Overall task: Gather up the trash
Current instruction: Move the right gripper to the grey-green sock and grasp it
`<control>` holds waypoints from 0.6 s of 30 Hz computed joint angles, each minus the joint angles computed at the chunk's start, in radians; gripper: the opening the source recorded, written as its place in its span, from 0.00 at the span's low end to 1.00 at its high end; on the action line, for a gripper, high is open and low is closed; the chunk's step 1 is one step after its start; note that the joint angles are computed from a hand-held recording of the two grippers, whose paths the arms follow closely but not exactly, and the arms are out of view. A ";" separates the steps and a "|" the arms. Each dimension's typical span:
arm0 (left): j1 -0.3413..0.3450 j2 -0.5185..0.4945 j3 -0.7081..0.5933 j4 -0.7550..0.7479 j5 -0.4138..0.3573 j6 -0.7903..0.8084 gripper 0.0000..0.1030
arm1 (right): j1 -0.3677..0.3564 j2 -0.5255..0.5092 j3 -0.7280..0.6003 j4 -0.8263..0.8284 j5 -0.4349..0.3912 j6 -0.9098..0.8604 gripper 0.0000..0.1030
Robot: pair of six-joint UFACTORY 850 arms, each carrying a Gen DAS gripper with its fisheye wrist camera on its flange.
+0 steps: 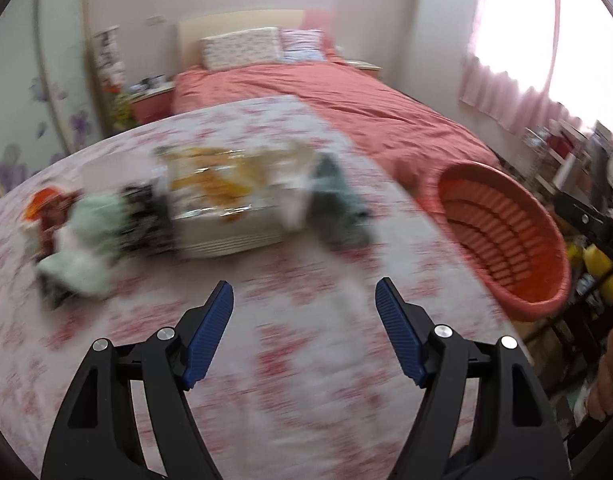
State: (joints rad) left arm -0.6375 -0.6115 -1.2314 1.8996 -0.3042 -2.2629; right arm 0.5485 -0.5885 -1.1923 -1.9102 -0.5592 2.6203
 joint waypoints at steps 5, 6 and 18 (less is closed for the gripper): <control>0.045 0.056 0.089 0.027 -0.058 -0.084 0.71 | 0.041 -0.065 -0.110 0.050 0.050 -0.105 0.50; 0.055 0.063 0.101 0.030 -0.064 -0.099 0.71 | 0.046 -0.077 -0.125 0.054 0.058 -0.116 0.50; 0.157 0.117 0.196 0.126 -0.078 -0.277 0.71 | 0.056 -0.295 -0.467 0.430 0.188 -0.555 0.44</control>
